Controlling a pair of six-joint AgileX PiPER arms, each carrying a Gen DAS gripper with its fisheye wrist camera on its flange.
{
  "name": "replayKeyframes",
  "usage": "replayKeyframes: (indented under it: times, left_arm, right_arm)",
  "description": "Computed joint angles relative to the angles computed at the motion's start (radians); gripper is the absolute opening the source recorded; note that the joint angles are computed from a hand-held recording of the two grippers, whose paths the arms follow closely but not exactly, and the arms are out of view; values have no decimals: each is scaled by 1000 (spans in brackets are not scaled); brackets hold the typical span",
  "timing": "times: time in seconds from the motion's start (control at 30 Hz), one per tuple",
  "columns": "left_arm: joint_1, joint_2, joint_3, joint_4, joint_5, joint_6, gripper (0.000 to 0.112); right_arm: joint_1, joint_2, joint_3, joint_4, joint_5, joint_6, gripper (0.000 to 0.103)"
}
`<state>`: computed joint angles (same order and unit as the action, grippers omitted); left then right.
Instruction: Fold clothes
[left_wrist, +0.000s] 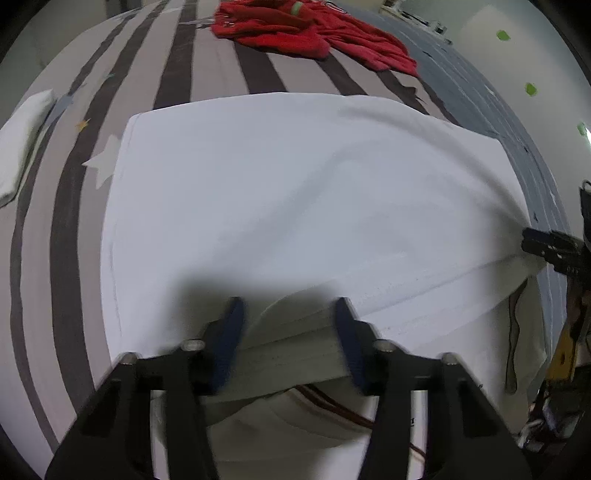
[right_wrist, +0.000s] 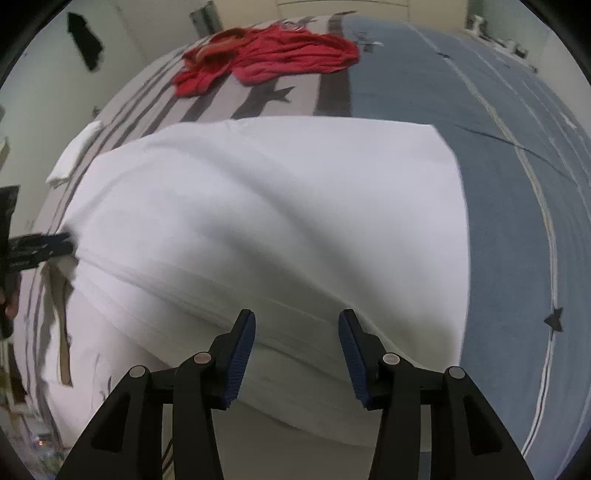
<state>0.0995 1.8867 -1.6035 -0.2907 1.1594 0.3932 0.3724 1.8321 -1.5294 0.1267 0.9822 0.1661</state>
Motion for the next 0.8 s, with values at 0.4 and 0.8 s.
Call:
replayKeyframes:
  times: [0.4,0.8]
  left_arm:
    - [83,-168,148,-54,50,105,1]
    - [52,-172,150,1,-42,42,19]
  right_arm:
    - [5,-156,142,39,38,-49,0]
    - [17,-47,52,-70,1,18,49]
